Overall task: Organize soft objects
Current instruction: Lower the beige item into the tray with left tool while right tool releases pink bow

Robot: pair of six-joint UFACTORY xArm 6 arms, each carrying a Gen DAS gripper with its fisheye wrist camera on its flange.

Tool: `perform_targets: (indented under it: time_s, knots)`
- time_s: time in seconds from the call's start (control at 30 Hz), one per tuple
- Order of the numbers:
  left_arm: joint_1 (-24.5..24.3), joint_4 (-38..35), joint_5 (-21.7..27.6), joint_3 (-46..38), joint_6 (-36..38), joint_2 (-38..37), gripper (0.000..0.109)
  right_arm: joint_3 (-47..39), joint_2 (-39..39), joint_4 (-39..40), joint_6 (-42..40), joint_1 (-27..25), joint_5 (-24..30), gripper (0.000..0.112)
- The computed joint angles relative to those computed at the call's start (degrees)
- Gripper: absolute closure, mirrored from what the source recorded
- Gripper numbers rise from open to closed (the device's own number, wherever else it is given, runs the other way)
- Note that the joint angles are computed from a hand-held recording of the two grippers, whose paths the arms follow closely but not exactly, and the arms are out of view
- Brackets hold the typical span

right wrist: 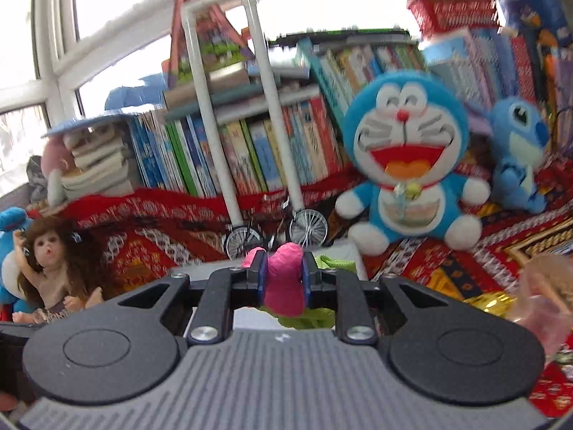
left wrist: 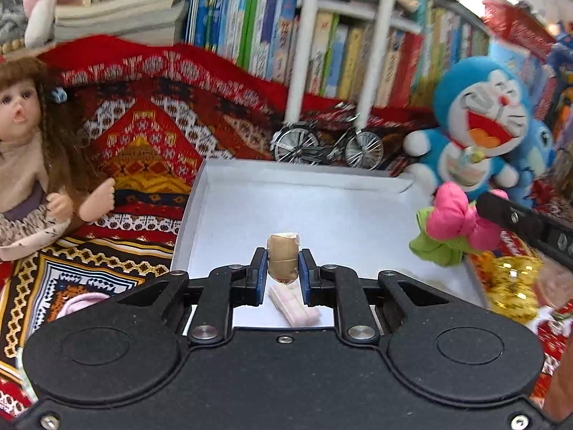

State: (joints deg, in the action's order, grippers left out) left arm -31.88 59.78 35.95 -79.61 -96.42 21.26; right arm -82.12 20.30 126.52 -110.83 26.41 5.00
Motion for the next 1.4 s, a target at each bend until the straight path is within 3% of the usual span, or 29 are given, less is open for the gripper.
perform_targets:
  time_s: [0.23,0.63,1.13,1.4]
  knots:
    - [2.54,-3.67,-0.82,-3.46,2.20,4.54,0.091,-1.58,4.49,-12.77,11.92,1.94,-1.72,0.089]
    - [3.23,-9.78,-2.42,-4.88,8.55,7.50,0.091,0.41,5.05,-19.32,18.95,1.63,0.44,0.089]
    - [3.29,-10.30,-3.54,-4.34,8.15,7.33,0.088,3.01,3.89,-25.97,28.93,-0.36,4.60,0.088]
    - [2.75,-8.52,-3.29,-3.13,5.79,6.12,0.071,3.93,3.17,-26.35,29.92,-0.52,4.37,0.080]
